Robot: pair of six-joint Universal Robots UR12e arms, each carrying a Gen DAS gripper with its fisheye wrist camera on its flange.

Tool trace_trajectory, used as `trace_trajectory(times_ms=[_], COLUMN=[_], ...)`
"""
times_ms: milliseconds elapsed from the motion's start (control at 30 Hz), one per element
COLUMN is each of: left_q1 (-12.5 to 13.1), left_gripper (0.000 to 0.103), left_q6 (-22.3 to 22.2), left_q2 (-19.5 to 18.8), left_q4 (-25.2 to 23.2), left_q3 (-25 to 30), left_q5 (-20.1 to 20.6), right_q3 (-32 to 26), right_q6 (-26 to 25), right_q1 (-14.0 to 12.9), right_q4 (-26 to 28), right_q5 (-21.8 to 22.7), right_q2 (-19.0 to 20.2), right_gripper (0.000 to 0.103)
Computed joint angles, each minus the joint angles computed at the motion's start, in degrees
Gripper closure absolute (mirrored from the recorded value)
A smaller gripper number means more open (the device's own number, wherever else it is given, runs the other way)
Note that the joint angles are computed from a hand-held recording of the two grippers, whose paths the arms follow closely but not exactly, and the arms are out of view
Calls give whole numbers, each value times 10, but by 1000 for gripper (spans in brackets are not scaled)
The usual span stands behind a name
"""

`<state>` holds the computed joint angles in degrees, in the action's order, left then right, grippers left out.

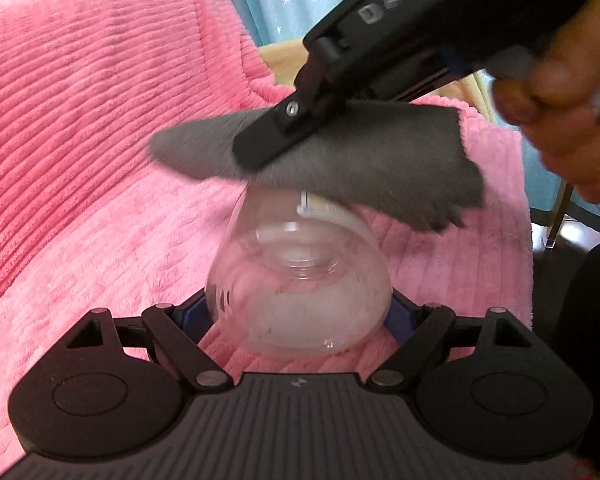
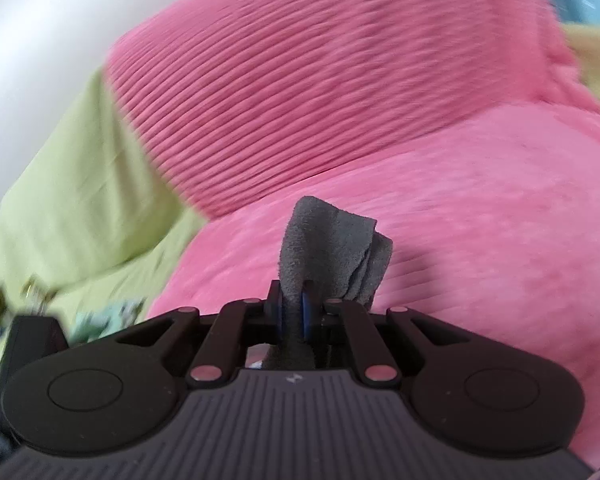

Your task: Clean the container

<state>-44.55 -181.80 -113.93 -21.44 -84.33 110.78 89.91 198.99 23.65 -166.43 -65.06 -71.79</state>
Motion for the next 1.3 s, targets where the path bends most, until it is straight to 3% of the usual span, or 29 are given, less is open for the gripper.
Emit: trace_trajectory(times_ms=[167,333,400,533,633,733,833,867,933,1033,1133,1233,1300], left_q1=[20,42,45,41,29,13,0,-2,-4,-6,-8,-9,-9], left_gripper=[16,16,17,17,18,18,18,18,18,18,18,18,18], left_q6=[-61,-183,-201,-177,-125,-52,4,17,32,40,47,54,57], left_q2=[18,23,21,18,10,4,-1,-2,-4,-6,-5,-5,-5], left_q4=[2,63,65,49,31,18,23,27,32,35,36,38,39], left_q3=[-17,-30,-29,-22,-6,4,5,4,5,7,4,4,3], left_q5=[-77,-141,-151,-140,-97,-45,-12,-6,1,8,11,13,13], right_q3=[9,19,17,17,14,13,4,0,-8,-12,-8,-10,-16], right_q6=[2,21,18,18,1,-35,-98,-112,-109,-40,-62,-115,-118], right_q1=[-1,-3,-2,-2,4,4,2,2,3,4,8,5,4], right_q4=[-13,-26,-20,-10,14,31,62,70,65,49,51,78,80], right_q5=[2,0,-4,-8,-19,18,71,70,38,-17,-7,62,59], right_q2=[-3,-7,-8,-12,-19,-22,-21,-20,-14,-8,-12,-14,-10], right_gripper=[97,97,97,97,96,96,96,97,97,96,96,96,97])
